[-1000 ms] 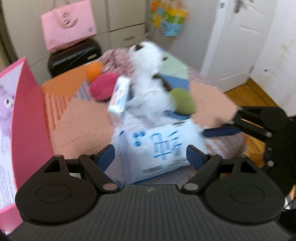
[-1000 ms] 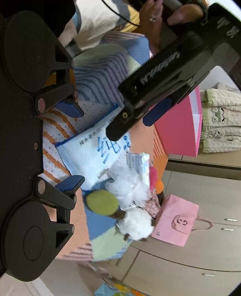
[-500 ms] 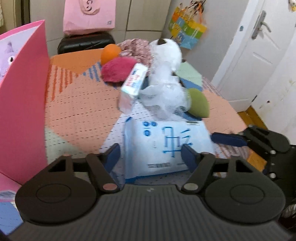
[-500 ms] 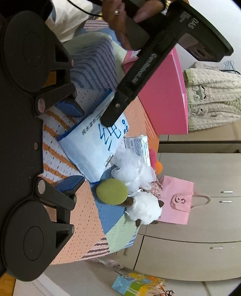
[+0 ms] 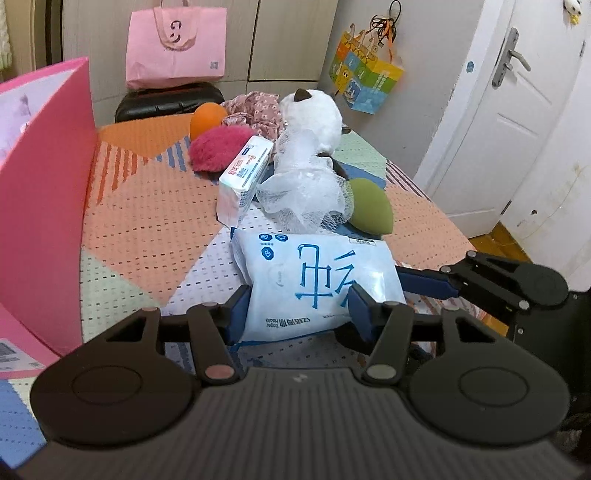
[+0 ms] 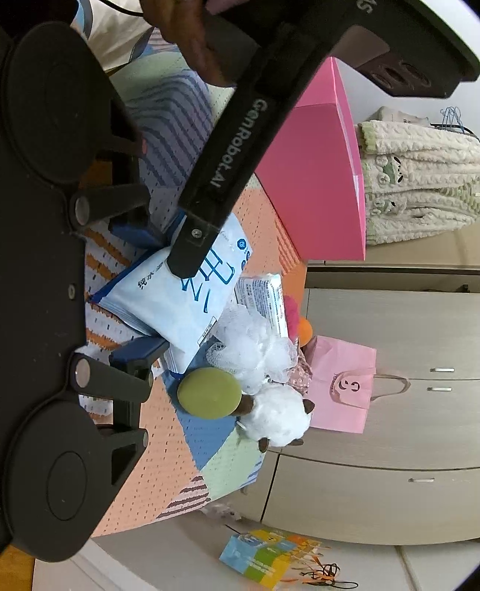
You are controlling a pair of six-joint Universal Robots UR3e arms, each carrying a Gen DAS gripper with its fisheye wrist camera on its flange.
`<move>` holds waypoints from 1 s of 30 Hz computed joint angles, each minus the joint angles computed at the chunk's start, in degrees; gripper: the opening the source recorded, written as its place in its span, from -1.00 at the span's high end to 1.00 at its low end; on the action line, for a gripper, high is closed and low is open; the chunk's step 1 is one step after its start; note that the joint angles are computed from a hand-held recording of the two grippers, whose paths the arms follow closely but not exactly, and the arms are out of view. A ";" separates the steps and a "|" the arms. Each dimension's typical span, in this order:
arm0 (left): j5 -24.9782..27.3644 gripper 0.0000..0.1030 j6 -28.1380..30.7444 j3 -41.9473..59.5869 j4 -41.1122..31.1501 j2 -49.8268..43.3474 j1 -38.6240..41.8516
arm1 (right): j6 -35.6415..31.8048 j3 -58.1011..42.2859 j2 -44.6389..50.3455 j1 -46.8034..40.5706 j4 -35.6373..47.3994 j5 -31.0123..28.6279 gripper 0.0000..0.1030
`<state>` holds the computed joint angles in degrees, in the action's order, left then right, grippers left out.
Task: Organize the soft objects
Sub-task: 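Lift the wet-wipe pack with the left gripper and carry it over the box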
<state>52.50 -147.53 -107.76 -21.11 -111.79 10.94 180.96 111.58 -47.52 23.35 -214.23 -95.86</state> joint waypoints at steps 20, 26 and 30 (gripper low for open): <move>-2.55 -0.17 10.22 -0.99 -26.55 15.30 8.40 | -1.20 0.73 -12.83 2.42 17.14 4.25 -0.11; -3.40 -0.17 15.10 2.03 -38.83 19.81 13.31 | -1.69 -5.04 -16.28 4.29 29.61 5.22 -0.10; -3.50 -0.16 18.35 6.36 -47.53 21.32 16.76 | -3.10 -11.31 -17.15 5.38 38.32 6.49 -0.11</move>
<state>49.01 -129.18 -101.40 -68.64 -90.47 27.70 177.86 100.27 -64.67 28.74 -175.92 -89.37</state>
